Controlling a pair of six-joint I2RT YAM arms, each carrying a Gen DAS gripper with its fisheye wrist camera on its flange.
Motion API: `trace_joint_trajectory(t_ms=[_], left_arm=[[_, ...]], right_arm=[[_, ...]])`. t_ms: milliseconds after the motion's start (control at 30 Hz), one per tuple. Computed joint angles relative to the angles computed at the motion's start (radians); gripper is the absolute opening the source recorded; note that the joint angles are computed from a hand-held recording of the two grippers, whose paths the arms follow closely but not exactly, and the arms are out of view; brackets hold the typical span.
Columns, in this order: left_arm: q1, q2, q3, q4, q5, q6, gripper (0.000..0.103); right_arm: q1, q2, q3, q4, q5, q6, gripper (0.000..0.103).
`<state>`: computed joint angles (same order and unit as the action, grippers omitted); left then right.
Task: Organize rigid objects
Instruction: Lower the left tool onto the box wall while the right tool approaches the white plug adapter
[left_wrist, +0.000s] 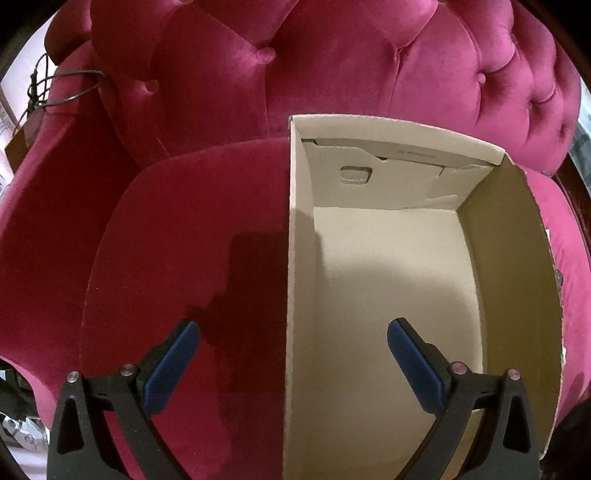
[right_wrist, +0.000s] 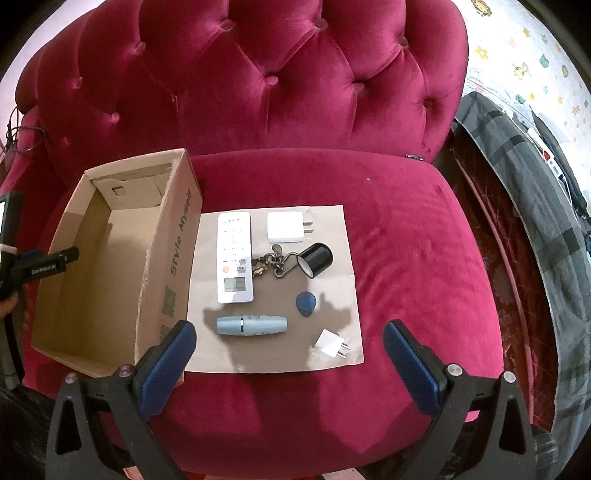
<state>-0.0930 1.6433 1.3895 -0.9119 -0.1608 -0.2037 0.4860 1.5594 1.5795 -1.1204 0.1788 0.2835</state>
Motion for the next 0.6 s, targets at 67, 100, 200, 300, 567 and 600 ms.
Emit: trace_joint_trajectory(t_ms=[67, 100, 200, 300, 567, 600], left_arm=[[0.009, -0.001, -0.009, 0.011, 0.011, 0.002, 0.098], [0.013, -0.001, -0.011, 0.014, 0.02, 0.004, 0.091], [0.027, 0.019, -0.003, 0.007, 0.032, 0.013, 0.063], [0.037, 0.032, -0.001, 0.0, 0.052, 0.026, 0.044], [0.036, 0.012, -0.044, 0.026, 0.072, 0.065, 0.015], [0.037, 0.01, -0.045, 0.027, 0.073, 0.067, 0.015]], right_arm=[[0.006, 0.002, 0.002, -0.003, 0.006, -0.001, 0.103], [0.008, 0.003, 0.004, -0.003, 0.009, -0.001, 0.103], [0.011, 0.004, -0.001, 0.001, 0.018, -0.002, 0.103], [0.01, 0.008, -0.002, 0.002, 0.024, -0.001, 0.103], [-0.015, -0.009, -0.063, 0.058, 0.046, -0.034, 0.103], [-0.022, -0.009, -0.068, 0.064, 0.043, -0.036, 0.103]])
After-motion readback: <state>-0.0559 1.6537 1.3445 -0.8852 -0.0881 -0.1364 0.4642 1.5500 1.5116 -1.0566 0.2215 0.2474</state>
